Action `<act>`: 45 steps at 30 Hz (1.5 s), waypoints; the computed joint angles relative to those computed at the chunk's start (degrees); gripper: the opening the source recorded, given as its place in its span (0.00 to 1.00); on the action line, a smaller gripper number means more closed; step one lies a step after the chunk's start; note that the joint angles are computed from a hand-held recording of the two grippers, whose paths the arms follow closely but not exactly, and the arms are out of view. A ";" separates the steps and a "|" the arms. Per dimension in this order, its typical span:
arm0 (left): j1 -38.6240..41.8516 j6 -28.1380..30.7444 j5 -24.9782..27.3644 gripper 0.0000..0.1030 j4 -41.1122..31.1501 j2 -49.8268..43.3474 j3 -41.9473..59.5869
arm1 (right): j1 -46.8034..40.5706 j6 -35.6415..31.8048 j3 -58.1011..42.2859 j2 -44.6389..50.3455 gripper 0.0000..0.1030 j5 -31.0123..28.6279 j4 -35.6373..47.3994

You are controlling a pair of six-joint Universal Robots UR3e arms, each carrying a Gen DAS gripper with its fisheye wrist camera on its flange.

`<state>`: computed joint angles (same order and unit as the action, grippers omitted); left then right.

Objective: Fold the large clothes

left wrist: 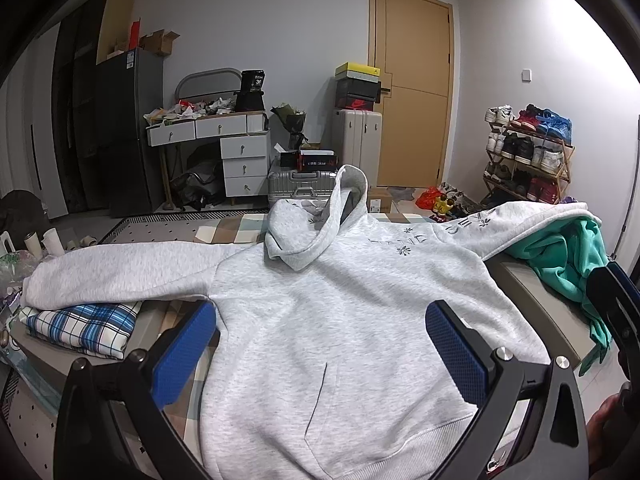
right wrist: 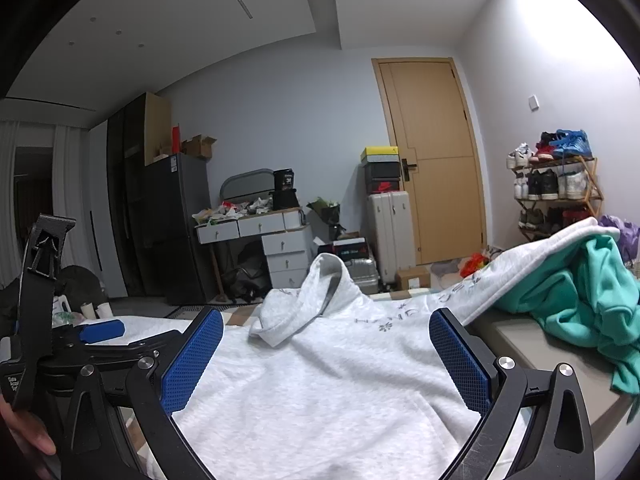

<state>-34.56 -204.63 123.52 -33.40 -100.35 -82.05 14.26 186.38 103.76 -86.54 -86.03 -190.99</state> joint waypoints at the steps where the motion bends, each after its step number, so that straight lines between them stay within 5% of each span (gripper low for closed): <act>1: 0.03 -0.03 -0.16 0.99 0.06 0.15 -0.16 | 0.09 -0.02 -0.01 -0.04 1.00 -0.17 0.11; 24: 0.09 0.33 -1.66 0.99 -0.27 -0.81 0.59 | -0.25 0.76 0.05 0.20 1.00 0.04 0.44; 30: 1.52 2.26 -4.34 0.99 0.21 -3.66 3.31 | -5.57 1.43 -2.18 0.65 1.00 6.24 3.90; 35: 3.20 4.32 -7.47 0.99 0.15 -8.19 7.99 | -19.45 6.11 -6.83 0.76 1.00 21.93 8.81; 45: 6.51 4.86 -15.33 0.99 -4.27 -15.25 16.86 | -42.52 9.24 -41.20 16.19 1.00 31.23 34.94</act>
<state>-28.05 -199.78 108.19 -37.67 -115.60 -65.19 -28.26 195.62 62.56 -70.35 -54.80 -156.06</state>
